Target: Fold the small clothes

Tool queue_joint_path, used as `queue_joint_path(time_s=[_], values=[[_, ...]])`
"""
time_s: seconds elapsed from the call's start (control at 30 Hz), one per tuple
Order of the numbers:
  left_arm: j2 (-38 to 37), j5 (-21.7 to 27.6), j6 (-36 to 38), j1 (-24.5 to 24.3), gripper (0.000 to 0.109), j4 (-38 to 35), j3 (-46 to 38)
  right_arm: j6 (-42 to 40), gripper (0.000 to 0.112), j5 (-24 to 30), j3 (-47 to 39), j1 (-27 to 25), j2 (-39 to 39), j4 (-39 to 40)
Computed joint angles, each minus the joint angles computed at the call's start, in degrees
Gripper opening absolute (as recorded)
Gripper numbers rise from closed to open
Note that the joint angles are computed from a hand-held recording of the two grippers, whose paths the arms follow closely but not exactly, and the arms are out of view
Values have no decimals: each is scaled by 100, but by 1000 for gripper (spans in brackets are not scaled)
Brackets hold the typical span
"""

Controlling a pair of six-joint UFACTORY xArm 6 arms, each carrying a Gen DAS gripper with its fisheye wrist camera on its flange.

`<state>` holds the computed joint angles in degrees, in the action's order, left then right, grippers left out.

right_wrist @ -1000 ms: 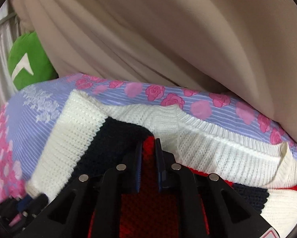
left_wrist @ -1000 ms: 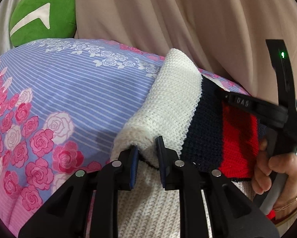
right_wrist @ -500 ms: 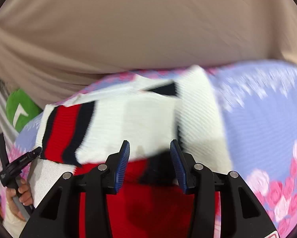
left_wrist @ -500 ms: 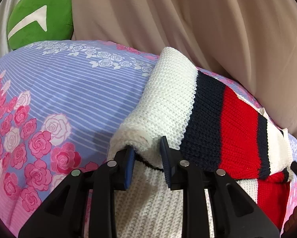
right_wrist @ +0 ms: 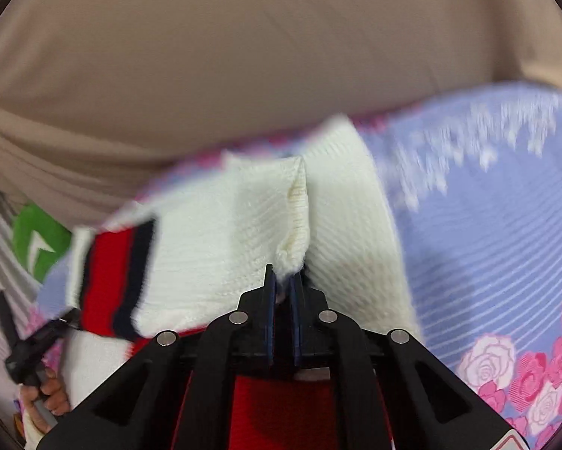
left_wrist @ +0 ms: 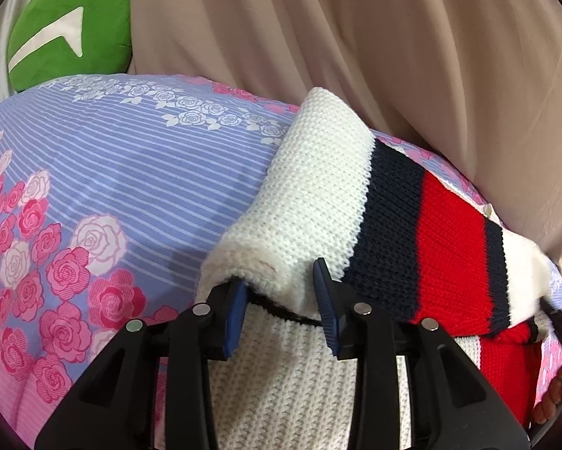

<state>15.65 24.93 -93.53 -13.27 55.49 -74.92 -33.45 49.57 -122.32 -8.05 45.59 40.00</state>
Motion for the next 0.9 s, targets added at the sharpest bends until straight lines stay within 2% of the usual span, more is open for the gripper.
queue_joint_path(time_s=[0.07, 0.1, 0.13, 0.17, 0.23, 0.3, 0.33, 0.37, 0.43, 0.57, 0.67, 0.73, 0.83, 0.9], values=[[-2, 41, 41, -18, 35, -26, -4, 105, 7, 302, -238, -31, 86, -86], [-4, 24, 49, -14, 34, -24, 1, 44, 9, 235, 3, -36, -100, 21], [-5, 16, 59, -14, 35, -27, 3, -162, 14, 56, 484, -49, -438, 248], [-11, 12, 46, -22, 35, -14, 3, -350, 14, -289, 1084, -26, -840, 386], [-111, -166, 108, -2, 39, 3, 140, -754, 16, -645, 2017, -87, -1535, 445], [-362, -197, 131, -60, 42, 67, 425, -1200, 27, -831, 2895, -191, -2212, 389], [-571, -178, 120, -122, 49, 71, 660, -1519, 39, -889, 3485, -295, -2666, 416], [-762, -220, 164, -167, 50, 17, 885, -1784, 48, -895, 3890, -391, -2976, 490], [-1267, -387, 294, -265, 54, -178, 1484, -2408, 55, -782, 4757, -740, -3658, 770], [-2409, -508, 584, -558, 60, -635, 2778, -3077, 60, 57, 5908, -1646, -4545, 1263], [-3254, -698, 341, -782, 62, -640, 3703, -3417, 64, 636, 6438, -2254, -4843, 1452], [-3780, -783, -89, -938, 62, -410, 4249, -3497, 64, 950, 6752, -2483, -5012, 1339], [-4254, -911, -816, -1133, 62, -101, 4788, -3710, 68, 1132, 7221, -2685, -5380, 1414], [-4516, -874, -1626, -1265, 62, 528, 4997, -3592, 69, 1855, 7149, -2872, -5267, 1537]])
